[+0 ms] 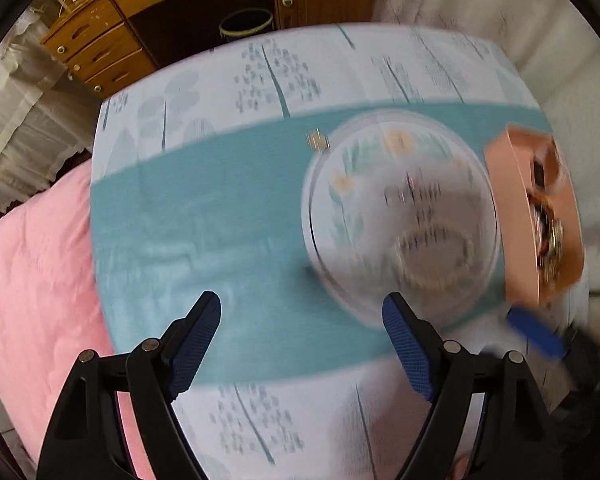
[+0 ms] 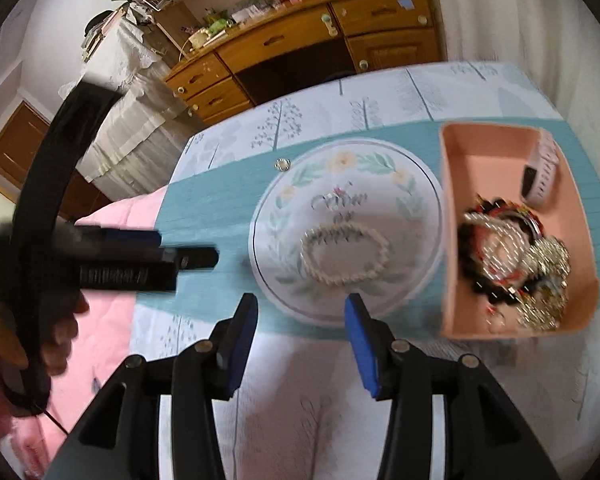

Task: Organize jewelry
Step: 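Move the left tool to the round pearl stud earring while the right tool approaches the pearl bracelet, then grasp the pearl stud earring with the left tool while the right tool grasps the pearl bracelet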

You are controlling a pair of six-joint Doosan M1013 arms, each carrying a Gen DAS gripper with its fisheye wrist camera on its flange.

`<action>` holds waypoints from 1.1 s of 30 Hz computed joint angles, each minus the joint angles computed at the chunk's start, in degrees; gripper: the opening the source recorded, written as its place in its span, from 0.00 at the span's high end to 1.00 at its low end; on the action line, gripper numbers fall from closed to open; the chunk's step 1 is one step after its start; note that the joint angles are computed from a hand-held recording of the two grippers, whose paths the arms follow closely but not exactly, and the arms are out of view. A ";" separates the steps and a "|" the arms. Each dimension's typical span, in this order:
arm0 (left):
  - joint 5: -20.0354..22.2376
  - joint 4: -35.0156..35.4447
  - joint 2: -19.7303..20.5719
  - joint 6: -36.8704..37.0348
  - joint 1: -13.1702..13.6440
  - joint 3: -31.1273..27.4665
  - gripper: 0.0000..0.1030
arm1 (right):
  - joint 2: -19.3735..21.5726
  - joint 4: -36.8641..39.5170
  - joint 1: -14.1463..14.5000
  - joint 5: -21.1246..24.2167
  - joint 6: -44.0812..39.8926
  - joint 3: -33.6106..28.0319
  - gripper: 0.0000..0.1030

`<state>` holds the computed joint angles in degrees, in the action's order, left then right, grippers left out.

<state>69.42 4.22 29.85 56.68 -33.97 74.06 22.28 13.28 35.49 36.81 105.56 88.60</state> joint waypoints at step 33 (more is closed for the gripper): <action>-19.52 0.50 5.96 5.24 3.36 -0.30 0.89 | 8.32 -3.49 0.71 4.44 -1.86 -7.12 0.93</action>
